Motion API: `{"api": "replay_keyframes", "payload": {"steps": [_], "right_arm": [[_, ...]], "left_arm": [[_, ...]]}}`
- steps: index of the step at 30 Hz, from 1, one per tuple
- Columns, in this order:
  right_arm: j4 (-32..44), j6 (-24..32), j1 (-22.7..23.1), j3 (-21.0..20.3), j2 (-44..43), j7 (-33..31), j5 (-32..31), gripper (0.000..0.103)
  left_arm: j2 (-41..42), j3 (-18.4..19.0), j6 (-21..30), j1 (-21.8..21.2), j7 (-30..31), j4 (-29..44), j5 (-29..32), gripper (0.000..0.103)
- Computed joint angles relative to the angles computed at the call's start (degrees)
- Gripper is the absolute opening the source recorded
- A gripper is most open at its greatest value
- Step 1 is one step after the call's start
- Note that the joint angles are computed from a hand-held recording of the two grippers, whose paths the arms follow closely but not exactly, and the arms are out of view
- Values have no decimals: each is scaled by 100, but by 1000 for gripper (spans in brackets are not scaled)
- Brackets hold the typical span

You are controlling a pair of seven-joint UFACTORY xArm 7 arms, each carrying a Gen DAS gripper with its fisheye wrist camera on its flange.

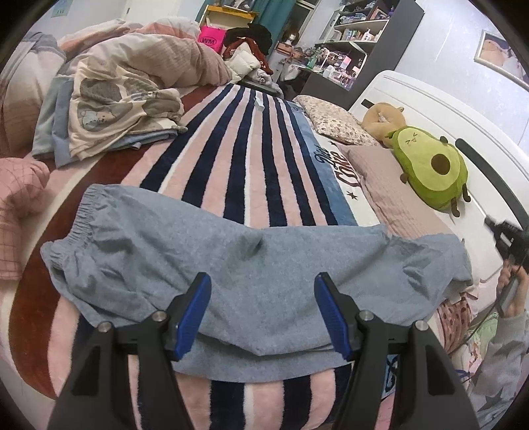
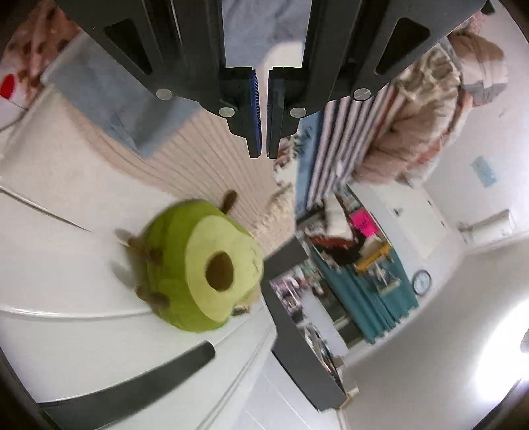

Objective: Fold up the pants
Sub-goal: 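Lay the folded pants flat and open both tools to release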

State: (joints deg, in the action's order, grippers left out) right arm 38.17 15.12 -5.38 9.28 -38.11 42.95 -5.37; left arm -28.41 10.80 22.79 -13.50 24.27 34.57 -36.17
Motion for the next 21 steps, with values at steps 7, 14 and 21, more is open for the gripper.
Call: {"api": "replay_keyframes", "payload": {"steps": [7, 14, 21], "right_arm": [[-47, 1197, -28, -131, 372, 271, -4, 56], [890, 2148, -787, 980, 1447, 1610, -1911, 73], [304, 2551, -373, 890, 744, 2354, -2669, 9]], "left_arm": [[48, 6, 34, -84, 112, 44, -112, 61], [123, 70, 12, -97, 222, 78, -272, 61], [466, 181, -21, -11, 569, 290, -491, 61]]}}
